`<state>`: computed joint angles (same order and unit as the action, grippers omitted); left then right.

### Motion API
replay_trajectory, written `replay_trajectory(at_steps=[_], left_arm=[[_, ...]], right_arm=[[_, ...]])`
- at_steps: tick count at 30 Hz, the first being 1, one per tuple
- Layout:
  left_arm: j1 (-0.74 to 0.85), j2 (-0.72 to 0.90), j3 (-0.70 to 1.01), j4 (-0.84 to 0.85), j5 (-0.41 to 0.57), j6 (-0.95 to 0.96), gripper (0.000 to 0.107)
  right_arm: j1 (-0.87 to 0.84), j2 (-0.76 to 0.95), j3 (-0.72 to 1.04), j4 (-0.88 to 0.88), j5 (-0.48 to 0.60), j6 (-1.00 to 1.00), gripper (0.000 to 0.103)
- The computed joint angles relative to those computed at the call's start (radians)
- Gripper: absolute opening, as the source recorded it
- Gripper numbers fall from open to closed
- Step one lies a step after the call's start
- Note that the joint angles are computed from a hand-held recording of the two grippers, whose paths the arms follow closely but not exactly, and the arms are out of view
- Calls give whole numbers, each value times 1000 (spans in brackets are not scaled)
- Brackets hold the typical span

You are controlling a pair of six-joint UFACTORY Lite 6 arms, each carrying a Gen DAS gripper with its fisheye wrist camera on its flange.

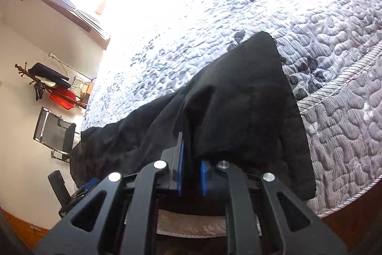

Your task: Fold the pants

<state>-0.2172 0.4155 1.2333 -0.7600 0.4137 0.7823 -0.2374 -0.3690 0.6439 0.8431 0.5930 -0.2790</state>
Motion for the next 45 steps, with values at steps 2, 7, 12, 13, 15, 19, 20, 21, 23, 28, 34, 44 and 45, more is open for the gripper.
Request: replay_trajectory(at_steps=[2, 7, 12, 13, 15, 19, 20, 21, 23, 28, 34, 44, 45], left_arm=[[-22, 26, 37, 86, -19, -79, 99], [-41, 27, 40, 184, -37, -139, 99], [-18, -14, 20, 198, 2, -162, 99], [-18, -28, 12, 228, 7, -196, 99], [-31, -58, -7, 301, -4, -285, 99], [-53, -106, -44, 397, -23, -374, 99], [-50, -111, -47, 407, -22, -374, 99], [-46, -120, -55, 413, -23, -372, 99], [-39, -121, -56, 439, -21, -386, 99], [-21, -102, -57, 450, -25, -396, 99], [-9, -75, -72, 311, -78, -287, 99], [-84, 32, 53, 431, -93, -440, 99], [-85, 28, 47, 433, -96, -435, 99]], right_arm=[[-5, 80, 0, -127, 28, 105, 30], [-100, -60, -189, 5, 77, -46, 52], [-139, -246, -186, -260, 208, 162, 69], [-150, -264, -198, -251, 223, 171, 69], [-214, -274, -234, -175, 262, 111, 71], [-330, -221, -303, 35, 256, -41, 76], [-346, -194, -312, 86, 246, -75, 79], [-354, -180, -314, 105, 240, -88, 80], [-347, -124, -301, 136, 210, -96, 80], [-220, -38, -200, 11, 77, 54, 41], [-112, 15, -22, -155, 25, 174, 17], [-100, 153, 49, -330, -82, 255, 16], [-106, 143, -16, -293, -111, 223, 16]])
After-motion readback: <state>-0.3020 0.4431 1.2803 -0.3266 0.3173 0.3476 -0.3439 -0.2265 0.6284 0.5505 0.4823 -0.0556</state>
